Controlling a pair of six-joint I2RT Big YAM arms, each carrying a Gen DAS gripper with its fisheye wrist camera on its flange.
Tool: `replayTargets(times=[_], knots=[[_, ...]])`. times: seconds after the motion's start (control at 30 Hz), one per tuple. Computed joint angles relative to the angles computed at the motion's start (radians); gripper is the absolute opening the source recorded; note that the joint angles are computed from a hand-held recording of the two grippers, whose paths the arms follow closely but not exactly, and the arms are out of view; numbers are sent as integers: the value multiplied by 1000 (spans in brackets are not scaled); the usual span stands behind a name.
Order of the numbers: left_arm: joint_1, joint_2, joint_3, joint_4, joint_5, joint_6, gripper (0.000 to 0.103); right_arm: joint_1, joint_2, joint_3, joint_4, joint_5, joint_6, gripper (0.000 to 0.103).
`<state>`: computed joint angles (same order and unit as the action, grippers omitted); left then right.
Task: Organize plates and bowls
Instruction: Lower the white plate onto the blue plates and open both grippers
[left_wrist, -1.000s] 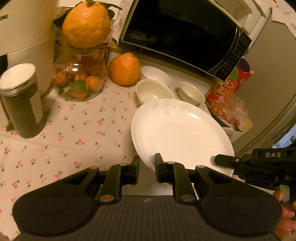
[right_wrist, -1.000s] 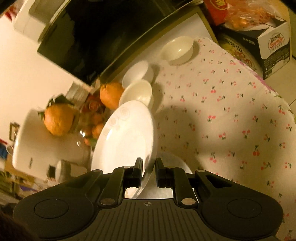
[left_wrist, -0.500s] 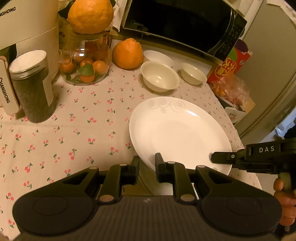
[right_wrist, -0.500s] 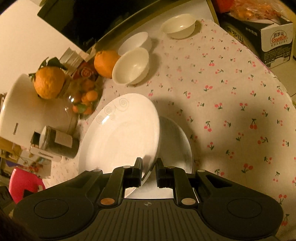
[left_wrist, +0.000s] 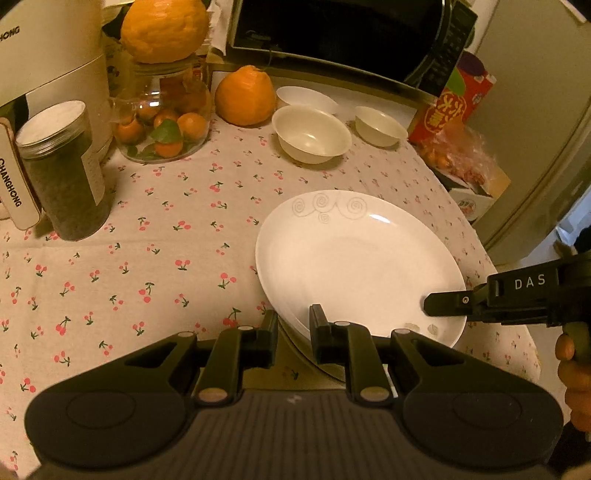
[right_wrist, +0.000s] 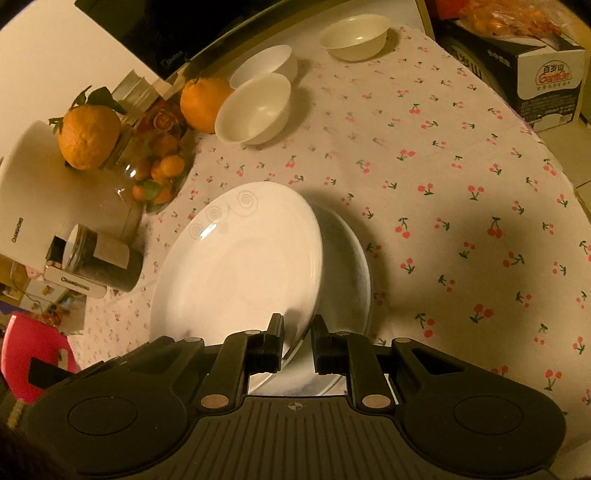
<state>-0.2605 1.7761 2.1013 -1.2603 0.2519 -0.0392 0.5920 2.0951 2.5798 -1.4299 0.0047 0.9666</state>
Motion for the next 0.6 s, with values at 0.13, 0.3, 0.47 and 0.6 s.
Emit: replayTargets(times=[0.13,0.3,0.47,0.6], knots=[[-6,0,0,-11,0,15,16,2,3,8,-27,12,-10,18],[-12,4,3,-29,-1,22,16,0,-15,-23,-26,11,-10,18],[-16,6,6,-34,-12,27,16,4,-13,-13,-35,23,-33,18],[-17,8,11,-47,-16,37,17,9,14,42,-74,40,-55,18]])
